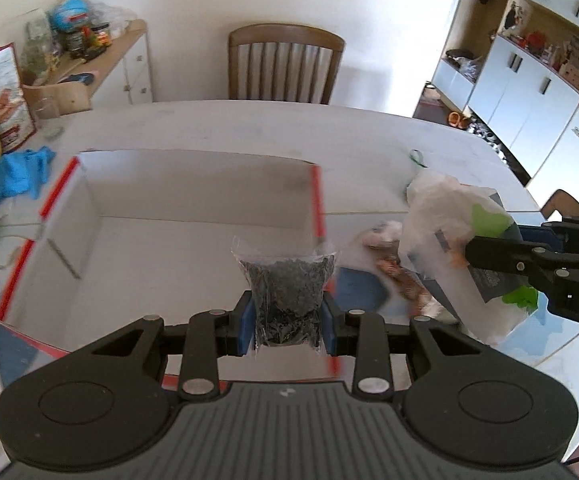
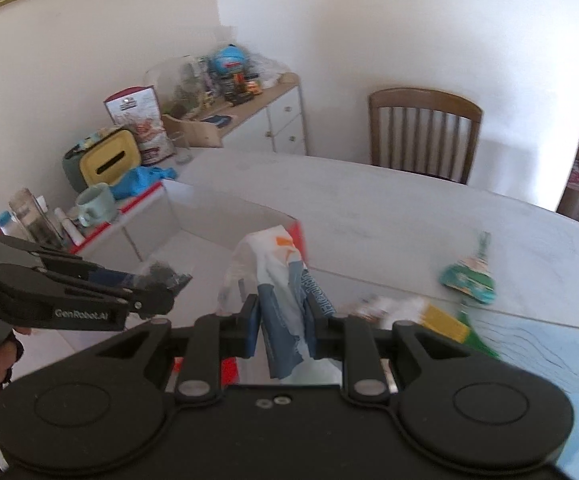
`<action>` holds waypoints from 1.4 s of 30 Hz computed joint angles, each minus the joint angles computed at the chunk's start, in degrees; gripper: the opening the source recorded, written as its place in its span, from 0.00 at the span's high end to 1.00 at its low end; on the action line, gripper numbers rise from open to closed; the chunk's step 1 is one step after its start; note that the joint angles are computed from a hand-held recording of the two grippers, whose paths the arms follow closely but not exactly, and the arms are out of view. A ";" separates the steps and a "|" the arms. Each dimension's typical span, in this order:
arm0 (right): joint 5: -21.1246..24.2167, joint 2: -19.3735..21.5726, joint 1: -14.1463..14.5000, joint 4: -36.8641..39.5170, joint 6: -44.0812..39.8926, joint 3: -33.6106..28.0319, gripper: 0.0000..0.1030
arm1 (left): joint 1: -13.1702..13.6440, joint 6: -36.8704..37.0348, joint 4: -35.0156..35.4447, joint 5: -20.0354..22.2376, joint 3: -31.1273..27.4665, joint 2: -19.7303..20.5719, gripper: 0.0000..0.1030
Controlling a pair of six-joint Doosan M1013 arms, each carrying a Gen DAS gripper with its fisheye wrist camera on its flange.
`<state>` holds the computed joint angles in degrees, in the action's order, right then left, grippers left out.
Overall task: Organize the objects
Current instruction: 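Carry both bags into the cardboard box and open both grippers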
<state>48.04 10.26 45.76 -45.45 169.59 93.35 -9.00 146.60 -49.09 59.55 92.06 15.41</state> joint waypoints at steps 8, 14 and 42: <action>-0.08 6.25 -0.98 3.47 -4.92 -7.73 0.79 | 1.98 1.18 2.15 -1.28 -3.58 3.92 0.68; 0.08 10.53 -1.91 6.39 -7.57 -12.51 0.79 | 2.43 1.04 4.76 -2.79 -5.75 6.88 0.68; 10.12 22.03 -4.61 21.80 -22.07 -23.73 0.79 | -2.08 -4.57 22.78 6.50 -17.25 17.93 0.68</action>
<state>58.16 32.29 41.15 -23.65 147.52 69.63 -11.08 142.03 -26.32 66.05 74.81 33.33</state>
